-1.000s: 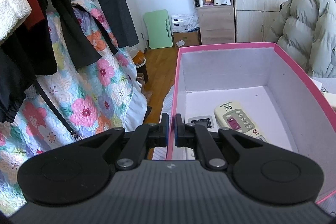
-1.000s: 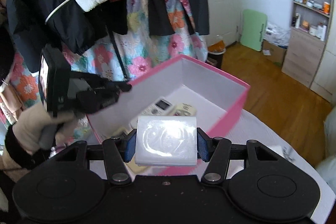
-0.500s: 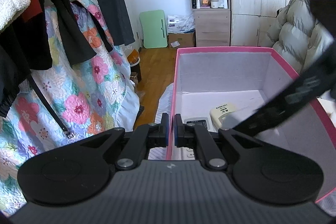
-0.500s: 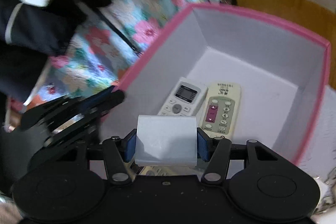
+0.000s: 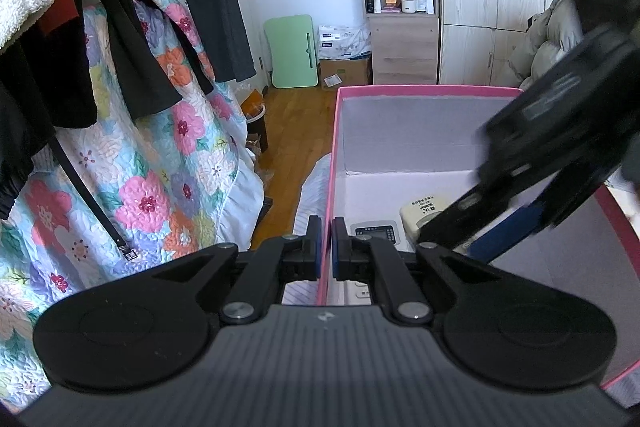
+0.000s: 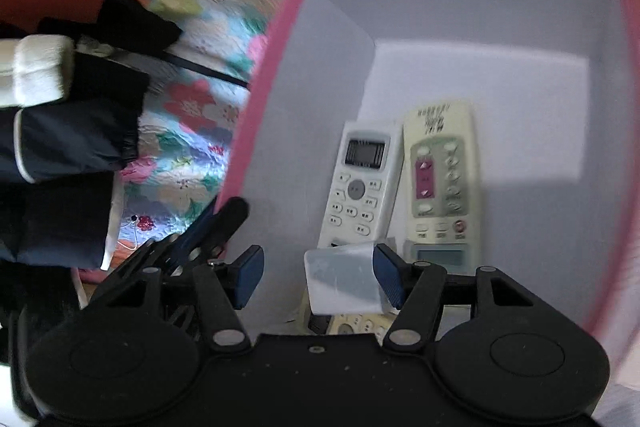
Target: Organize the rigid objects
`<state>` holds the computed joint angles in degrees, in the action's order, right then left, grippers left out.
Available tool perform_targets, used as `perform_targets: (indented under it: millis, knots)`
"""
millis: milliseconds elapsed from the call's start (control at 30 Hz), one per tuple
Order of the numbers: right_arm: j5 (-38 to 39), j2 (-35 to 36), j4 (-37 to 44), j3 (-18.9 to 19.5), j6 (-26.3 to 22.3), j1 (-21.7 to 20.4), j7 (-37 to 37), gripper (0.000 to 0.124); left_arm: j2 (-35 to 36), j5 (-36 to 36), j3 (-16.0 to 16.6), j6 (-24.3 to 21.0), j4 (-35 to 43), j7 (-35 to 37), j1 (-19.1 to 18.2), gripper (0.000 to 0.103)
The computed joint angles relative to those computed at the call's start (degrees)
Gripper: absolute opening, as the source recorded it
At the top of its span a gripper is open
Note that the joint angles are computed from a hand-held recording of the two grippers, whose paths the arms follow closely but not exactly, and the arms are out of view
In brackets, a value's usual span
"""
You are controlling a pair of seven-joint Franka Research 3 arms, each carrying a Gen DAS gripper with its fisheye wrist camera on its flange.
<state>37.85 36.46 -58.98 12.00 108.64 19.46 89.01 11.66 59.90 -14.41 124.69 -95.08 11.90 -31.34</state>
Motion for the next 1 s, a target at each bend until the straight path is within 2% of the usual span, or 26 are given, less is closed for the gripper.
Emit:
perform_targets:
  millis: [100,200,367,533,667,800,900,1000]
  knots:
    - [2.7,-8.1,-9.5,0.1,3.4,-2.4,-5.6,0.067,0.1,0.0,0.0,-0.4,0.3,0.1,-0.1,0.004]
    - [3.5,-15.7,-17.7,-1.6,6.9,-3.6,-10.1,0.067,0.2,-0.2,0.0,-0.6,0.4,0.5,-0.1,0.004]
    - [-2.4,-26.3,-30.0,-5.5,15.8,-3.1,-12.6,0.069,0.4,-0.7,0.0,-1.0,0.8,1.5,-0.1,0.004]
    - [-9.1,-32.4,-40.7,-7.2,24.0,-2.9,-13.0,0.069,1.1,-0.4,0.1,-2.3,1.8,1.6,-0.8,0.004]
    - [-12.0,-32.9,-45.7,-7.1,29.0,-2.3,-13.3,0.069,1.3,-0.5,0.2,-2.6,2.1,1.8,-1.0,0.004]
    - [-13.4,-31.0,-46.7,-7.2,30.9,-2.3,-13.1,0.069,1.3,-0.6,0.3,-2.7,2.1,1.9,-1.1,0.004]
    - [-18.2,-29.5,-46.9,-7.1,33.0,-1.3,-11.4,0.069,0.9,-2.0,0.3,-1.3,1.8,2.0,-0.4,0.004]
    - [-21.9,-28.0,-45.5,-6.9,32.2,-0.5,-11.2,0.068,0.4,-3.0,0.3,-0.2,1.4,2.9,0.2,0.004]
